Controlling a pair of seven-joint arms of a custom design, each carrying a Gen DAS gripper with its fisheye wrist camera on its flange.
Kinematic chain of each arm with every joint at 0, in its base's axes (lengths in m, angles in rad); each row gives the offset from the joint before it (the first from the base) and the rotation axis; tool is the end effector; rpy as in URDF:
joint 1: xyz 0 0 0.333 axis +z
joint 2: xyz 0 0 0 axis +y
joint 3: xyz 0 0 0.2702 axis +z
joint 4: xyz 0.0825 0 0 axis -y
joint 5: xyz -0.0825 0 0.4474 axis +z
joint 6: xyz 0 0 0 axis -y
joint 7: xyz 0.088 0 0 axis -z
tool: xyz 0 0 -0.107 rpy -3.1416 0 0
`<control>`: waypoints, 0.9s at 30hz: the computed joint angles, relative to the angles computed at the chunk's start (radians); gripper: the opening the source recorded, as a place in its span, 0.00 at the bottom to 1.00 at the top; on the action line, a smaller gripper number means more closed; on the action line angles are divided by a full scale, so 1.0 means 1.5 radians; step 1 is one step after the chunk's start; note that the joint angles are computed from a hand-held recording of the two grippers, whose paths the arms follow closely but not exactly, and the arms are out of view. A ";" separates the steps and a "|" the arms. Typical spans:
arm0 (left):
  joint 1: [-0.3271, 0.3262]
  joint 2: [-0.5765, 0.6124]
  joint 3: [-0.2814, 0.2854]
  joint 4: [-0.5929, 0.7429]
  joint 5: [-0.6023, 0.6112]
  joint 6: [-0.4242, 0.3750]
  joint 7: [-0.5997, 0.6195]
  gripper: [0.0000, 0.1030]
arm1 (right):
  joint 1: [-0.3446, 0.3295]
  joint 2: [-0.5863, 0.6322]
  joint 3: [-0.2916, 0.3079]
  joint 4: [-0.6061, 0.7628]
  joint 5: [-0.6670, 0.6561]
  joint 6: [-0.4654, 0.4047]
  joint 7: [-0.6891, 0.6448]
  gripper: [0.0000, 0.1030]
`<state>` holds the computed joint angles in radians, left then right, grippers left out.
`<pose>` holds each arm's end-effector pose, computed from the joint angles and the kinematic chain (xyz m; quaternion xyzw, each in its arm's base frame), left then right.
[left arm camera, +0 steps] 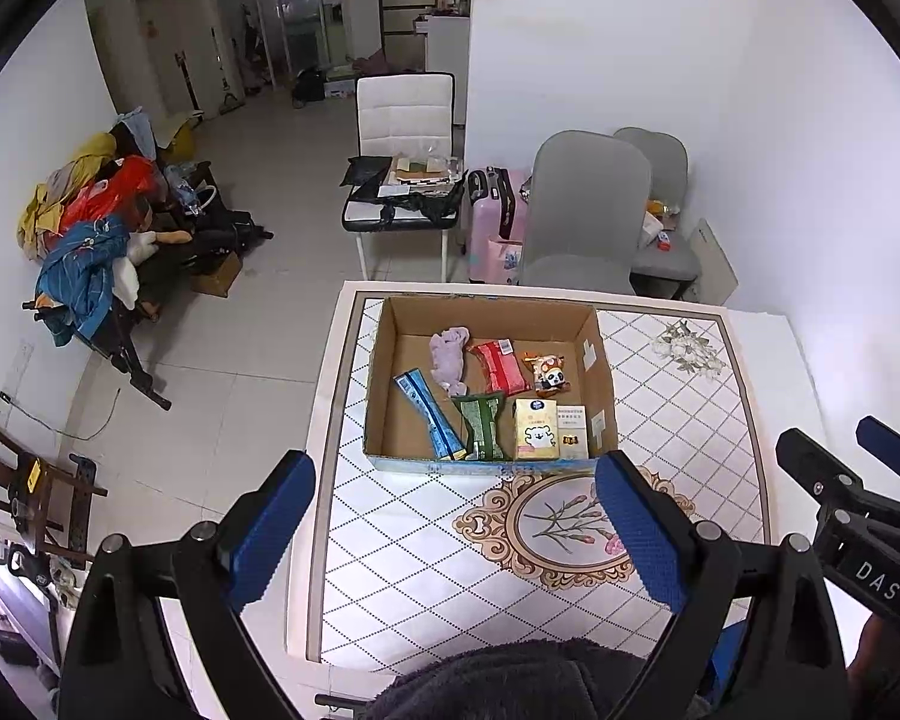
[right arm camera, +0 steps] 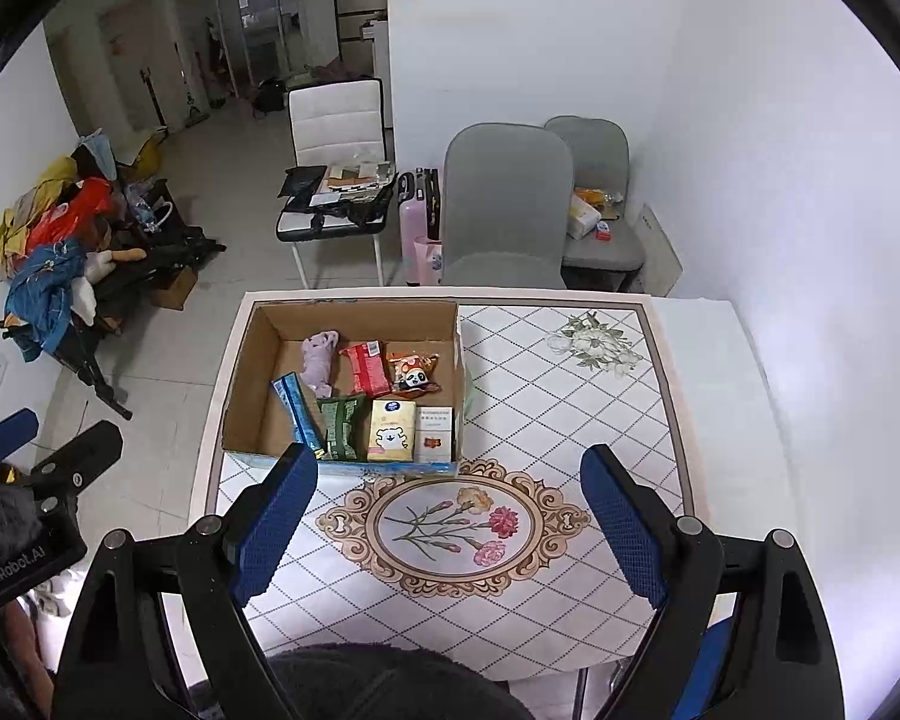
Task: Organize soft objects
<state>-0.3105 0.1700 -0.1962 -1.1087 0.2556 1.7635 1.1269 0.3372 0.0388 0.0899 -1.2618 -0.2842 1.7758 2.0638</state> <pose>0.5929 -0.2860 0.7434 -0.6688 0.6949 -0.1938 0.1794 0.5825 0.2367 0.7472 -0.6540 0.7060 -0.2070 0.1761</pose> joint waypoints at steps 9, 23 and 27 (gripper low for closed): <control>-0.001 0.001 -0.001 -0.001 -0.003 -0.003 0.000 0.93 | -0.001 -0.018 0.002 -0.028 0.004 0.003 -0.002 0.89; 0.005 -0.012 -0.002 -0.023 -0.016 0.005 0.002 0.93 | 0.000 -0.020 0.005 -0.031 0.001 -0.002 0.005 0.89; 0.006 -0.012 -0.003 -0.025 -0.018 0.008 0.000 0.93 | 0.001 -0.020 0.006 -0.031 -0.003 -0.001 0.008 0.89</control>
